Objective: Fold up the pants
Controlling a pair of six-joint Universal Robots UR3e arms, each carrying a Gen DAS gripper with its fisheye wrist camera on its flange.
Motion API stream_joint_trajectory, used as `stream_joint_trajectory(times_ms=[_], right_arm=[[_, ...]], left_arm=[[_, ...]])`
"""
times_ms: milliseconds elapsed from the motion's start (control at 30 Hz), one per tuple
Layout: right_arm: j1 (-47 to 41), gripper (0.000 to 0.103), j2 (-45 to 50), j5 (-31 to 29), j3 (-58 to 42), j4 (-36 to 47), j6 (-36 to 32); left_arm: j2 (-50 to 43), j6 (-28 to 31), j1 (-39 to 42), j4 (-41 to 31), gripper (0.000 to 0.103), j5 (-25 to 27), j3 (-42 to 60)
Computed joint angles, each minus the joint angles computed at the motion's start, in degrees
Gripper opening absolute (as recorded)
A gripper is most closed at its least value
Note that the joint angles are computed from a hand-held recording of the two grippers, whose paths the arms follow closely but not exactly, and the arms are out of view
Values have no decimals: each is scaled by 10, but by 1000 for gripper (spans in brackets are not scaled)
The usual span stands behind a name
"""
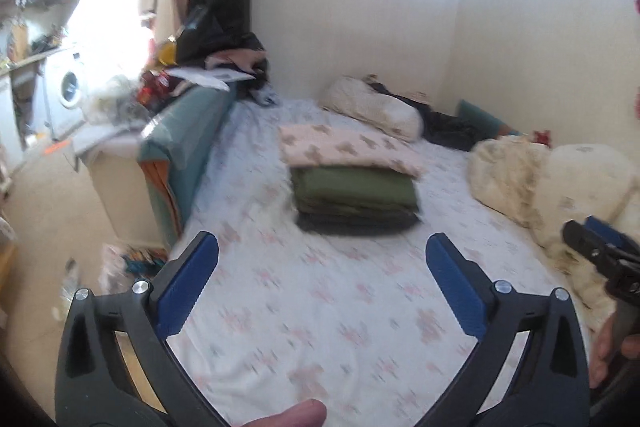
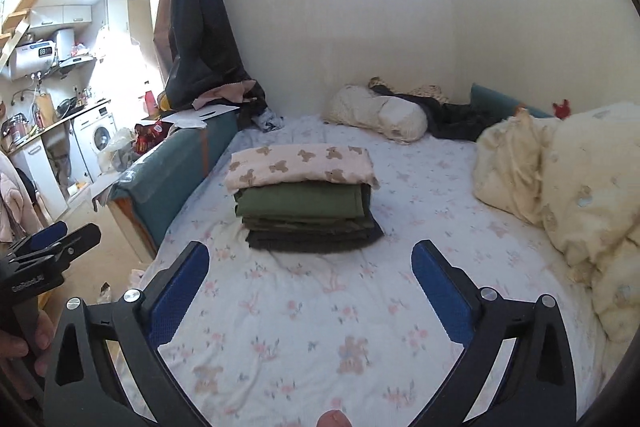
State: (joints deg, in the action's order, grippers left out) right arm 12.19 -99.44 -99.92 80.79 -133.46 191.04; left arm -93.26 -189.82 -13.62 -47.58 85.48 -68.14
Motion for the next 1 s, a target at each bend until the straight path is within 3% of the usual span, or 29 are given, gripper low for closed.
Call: stream_joint_trajectory(times_ms=[133,233,300,433,567,800,1000], right_arm=[[54,103,-90,-62,125,-17,36],[102,103,-114,-108,210,-82,43],[101,103,-111,-99,239,-113,52],[113,103,-104,-129,274,-133,79],[83,103,-128,-92,310,-115,108],[70,103,-122,-72,328,-126,104],[105,103,-95,-99,328,-168,94]], left_arm=[[73,2,-35,24,102,30,-110],[87,-10,-83,68,102,79,-169],[72,-5,-114,91,102,106,-183],[64,35,-157,203,102,162,-260],[76,17,-134,178,102,102,-285],[63,8,-130,183,102,101,-287],[72,-5,-113,178,102,89,-293]])
